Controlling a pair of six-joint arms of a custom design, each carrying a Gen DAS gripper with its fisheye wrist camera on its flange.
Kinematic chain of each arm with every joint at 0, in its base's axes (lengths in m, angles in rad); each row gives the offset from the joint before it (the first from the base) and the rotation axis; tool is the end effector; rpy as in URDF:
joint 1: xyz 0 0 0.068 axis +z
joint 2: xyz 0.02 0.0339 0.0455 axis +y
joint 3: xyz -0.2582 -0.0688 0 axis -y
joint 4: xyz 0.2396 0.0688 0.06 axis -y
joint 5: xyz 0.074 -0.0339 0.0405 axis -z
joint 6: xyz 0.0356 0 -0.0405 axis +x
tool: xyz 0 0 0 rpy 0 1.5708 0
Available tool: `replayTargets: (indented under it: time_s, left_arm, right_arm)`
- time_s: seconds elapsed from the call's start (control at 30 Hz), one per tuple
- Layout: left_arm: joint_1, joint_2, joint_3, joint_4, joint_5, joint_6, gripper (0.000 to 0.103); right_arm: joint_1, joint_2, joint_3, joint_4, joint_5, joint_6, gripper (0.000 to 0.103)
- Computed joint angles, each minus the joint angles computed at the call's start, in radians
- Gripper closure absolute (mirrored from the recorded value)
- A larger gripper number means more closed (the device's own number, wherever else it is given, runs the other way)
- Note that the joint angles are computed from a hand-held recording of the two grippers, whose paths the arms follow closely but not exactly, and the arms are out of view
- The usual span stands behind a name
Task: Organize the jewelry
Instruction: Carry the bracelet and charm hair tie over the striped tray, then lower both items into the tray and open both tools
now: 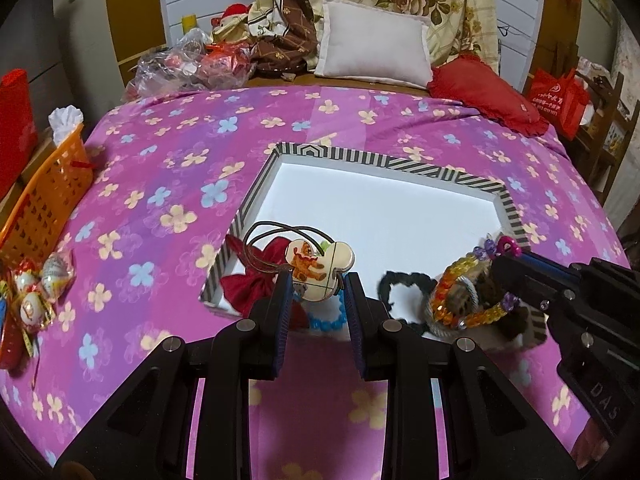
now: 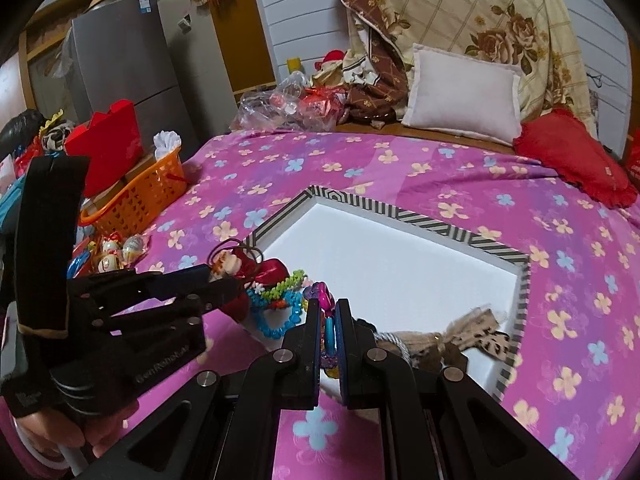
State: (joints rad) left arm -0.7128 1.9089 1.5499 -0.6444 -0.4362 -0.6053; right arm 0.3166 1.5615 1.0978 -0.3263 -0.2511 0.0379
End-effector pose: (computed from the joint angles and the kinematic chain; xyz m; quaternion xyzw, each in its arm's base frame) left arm 0.3186 -0.2555 0.2395 -0.0101 0.9392 -0.0031 0.3432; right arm 0.3157 0.1127 0.2411 -0.1746 0.9020 0.1806 0.3512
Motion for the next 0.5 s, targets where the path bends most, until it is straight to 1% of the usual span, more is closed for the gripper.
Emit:
replayTargets:
  time_s: [0.2, 0.5]
  left_arm:
    - [0.036, 0.070, 0.050, 0.002, 0.030, 0.011, 0.078]
    - [0.070, 0.181, 0.120, -0.003, 0.065, 0.008, 0.078]
  right_arm:
    - [-0.010, 0.121, 0.057, 0.024, -0.034, 0.022, 0.097]
    - [-0.048, 0.318, 0.177, 0.009, 0.000, 0.022, 0.097]
